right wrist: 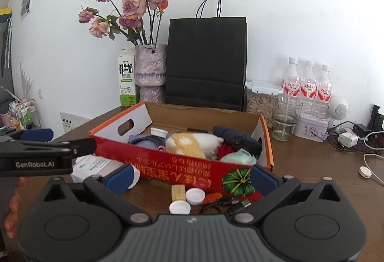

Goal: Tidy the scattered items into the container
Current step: 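Withdraw both grippers from the box back toward the table, then move the left gripper to the white plastic bottle while the right grasps the black charging cable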

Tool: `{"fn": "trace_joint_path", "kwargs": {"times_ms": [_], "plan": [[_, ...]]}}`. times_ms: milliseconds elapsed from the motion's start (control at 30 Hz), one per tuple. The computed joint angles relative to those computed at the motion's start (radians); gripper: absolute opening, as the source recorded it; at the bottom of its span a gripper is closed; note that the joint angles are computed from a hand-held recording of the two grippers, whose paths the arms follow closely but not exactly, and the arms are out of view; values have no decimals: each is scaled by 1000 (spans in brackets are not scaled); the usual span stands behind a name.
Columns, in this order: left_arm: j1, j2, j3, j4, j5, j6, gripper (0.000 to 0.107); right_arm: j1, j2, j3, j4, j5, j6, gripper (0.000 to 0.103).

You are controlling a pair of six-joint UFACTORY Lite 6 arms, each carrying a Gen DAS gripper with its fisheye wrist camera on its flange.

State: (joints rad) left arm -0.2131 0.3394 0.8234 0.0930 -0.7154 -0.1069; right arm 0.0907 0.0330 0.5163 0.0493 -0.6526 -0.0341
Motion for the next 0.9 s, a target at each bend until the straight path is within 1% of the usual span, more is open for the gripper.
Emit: {"fn": "trace_joint_path", "kwargs": {"times_ms": [267, 400, 533, 600, 767, 900], "plan": [[61, -46, -116, 32, -12, 0, 103, 30, -13, -140, 67, -36, -22, 103], [84, -50, -148, 51, -7, 10, 103, 27, -18, -191, 47, -47, 7, 103], [108, -68, -190, 74, -18, 16, 103, 51, -27, -225, 71, -47, -3, 103], [112, -73, -205, 62, -10, 40, 103, 65, -30, -236, 86, -44, -8, 103], [155, -66, -227, 106, -9, 41, 103, 95, -10, -237, 119, -39, -28, 103], [185, -64, -224, 129, -5, 23, 103, 68, 24, -182, 110, -14, -31, 103]]}}
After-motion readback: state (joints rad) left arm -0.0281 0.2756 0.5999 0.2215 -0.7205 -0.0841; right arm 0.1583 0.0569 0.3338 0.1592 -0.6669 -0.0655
